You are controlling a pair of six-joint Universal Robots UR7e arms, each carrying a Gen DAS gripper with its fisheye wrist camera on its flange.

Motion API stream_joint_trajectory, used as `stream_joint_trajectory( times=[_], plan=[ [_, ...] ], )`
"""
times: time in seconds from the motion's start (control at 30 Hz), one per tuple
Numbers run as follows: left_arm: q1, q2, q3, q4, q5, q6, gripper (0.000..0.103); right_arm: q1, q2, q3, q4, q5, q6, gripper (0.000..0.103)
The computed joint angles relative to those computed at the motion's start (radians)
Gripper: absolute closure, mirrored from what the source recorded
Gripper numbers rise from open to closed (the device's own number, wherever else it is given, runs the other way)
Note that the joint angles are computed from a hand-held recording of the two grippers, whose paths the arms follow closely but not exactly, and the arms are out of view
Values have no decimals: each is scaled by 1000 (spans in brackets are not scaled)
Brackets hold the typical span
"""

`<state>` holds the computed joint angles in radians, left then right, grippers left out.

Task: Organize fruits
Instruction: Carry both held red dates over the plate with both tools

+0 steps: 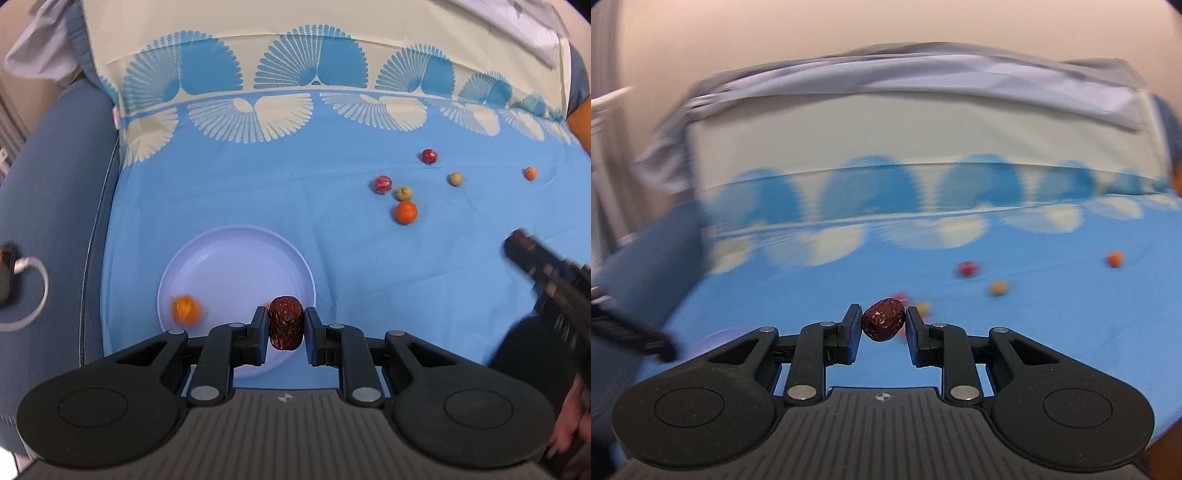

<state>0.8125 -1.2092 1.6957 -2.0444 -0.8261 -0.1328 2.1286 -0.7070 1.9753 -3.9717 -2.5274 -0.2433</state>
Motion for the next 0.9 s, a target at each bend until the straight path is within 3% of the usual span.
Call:
stream_joint_trajectory(
  times=[0.23, 0.53, 0.9],
  plan=[
    [-39, -165, 160, -122, 13, 29, 81, 112, 10, -18, 188, 26, 55, 76],
    [-51, -283, 240, -158, 24, 16, 81, 181, 59, -64, 233, -37, 50, 76],
    [-44, -311, 248, -176, 69, 9, 81, 202, 76, -81, 241, -54, 27, 76]
  ],
)
